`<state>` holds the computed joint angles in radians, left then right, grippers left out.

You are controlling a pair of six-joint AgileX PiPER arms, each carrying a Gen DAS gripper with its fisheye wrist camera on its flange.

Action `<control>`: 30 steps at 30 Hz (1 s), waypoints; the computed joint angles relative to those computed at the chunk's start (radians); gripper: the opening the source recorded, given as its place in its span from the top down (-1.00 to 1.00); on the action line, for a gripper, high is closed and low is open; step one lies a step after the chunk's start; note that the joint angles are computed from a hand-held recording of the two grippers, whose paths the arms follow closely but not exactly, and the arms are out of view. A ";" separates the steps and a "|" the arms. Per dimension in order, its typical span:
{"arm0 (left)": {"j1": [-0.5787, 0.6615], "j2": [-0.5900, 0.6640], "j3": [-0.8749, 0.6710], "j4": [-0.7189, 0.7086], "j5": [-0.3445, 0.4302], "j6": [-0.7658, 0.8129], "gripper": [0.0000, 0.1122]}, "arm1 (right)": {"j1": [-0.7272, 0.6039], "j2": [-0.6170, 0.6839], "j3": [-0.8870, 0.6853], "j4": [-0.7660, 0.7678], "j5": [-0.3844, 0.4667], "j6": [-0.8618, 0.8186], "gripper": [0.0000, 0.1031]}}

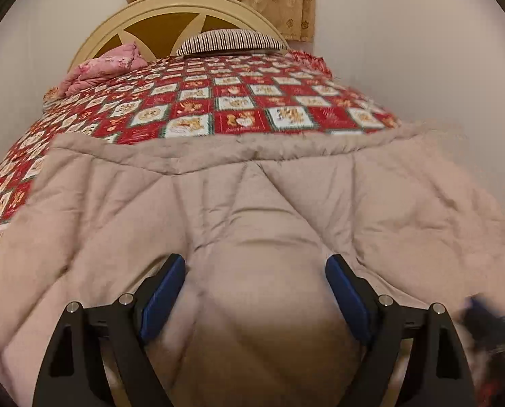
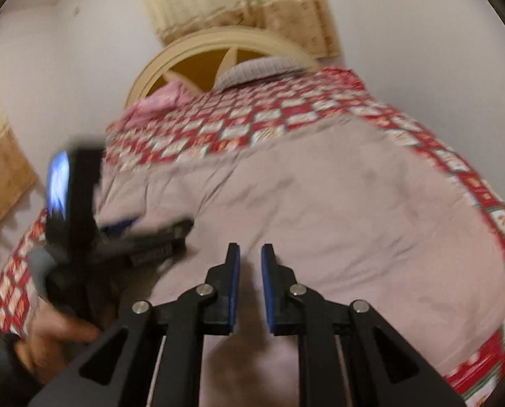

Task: Fold large clothes

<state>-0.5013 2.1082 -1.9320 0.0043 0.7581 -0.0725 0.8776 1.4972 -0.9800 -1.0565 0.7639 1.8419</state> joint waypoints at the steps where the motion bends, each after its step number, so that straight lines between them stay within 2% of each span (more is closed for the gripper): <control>1: 0.020 -0.056 0.058 -0.035 -0.010 0.027 -0.52 | 0.000 0.031 -0.002 0.000 -0.016 0.010 0.66; 4: 0.082 -0.229 0.272 -0.109 -0.097 0.076 -0.52 | -0.003 0.101 0.021 -0.047 -0.035 0.058 0.68; 5: 0.108 -0.293 0.359 -0.139 -0.136 0.091 -0.52 | -0.025 0.096 0.033 -0.039 -0.074 0.060 0.68; 8: 0.215 -0.467 0.598 -0.301 -0.230 0.200 -0.52 | -0.048 0.075 0.069 -0.062 -0.127 0.103 0.69; 10: 0.303 -0.565 0.744 -0.440 -0.284 0.284 -0.52 | -0.039 0.077 0.064 -0.053 -0.113 0.096 0.70; 11: 0.336 -0.597 0.794 -0.510 -0.300 0.331 -0.52 | -0.034 0.081 0.059 -0.048 -0.102 0.090 0.70; 13: 0.387 -0.664 0.891 -0.541 -0.338 0.307 -0.52 | -0.039 0.087 0.048 -0.039 -0.100 0.072 0.70; 15: 0.448 -0.712 0.966 -0.645 -0.340 0.346 -0.52 | -0.044 0.084 0.051 -0.041 -0.105 0.073 0.70; 16: 0.482 -0.727 1.003 -0.738 -0.325 0.395 -0.52 | -0.051 0.082 0.054 -0.045 -0.114 0.075 0.70; 19: 0.506 -0.720 1.049 -0.891 -0.295 0.456 -0.52 | -0.051 0.076 0.065 -0.061 -0.126 0.100 0.70; 22: 0.475 -0.676 1.040 -0.869 -0.269 0.403 -0.52 | -0.050 0.073 0.070 -0.067 -0.125 0.108 0.70; 24: 0.473 -0.621 1.028 -0.965 -0.223 0.466 -0.52 | -0.048 0.072 0.070 -0.066 -0.121 0.105 0.70; 27: 0.424 -0.600 1.023 -1.024 -0.304 0.494 -0.61 | -0.048 0.073 0.067 -0.059 -0.120 0.096 0.70; 30: 0.402 -0.532 0.952 -1.034 -0.298 0.443 -0.67 | -0.044 0.076 0.063 -0.055 -0.111 0.091 0.70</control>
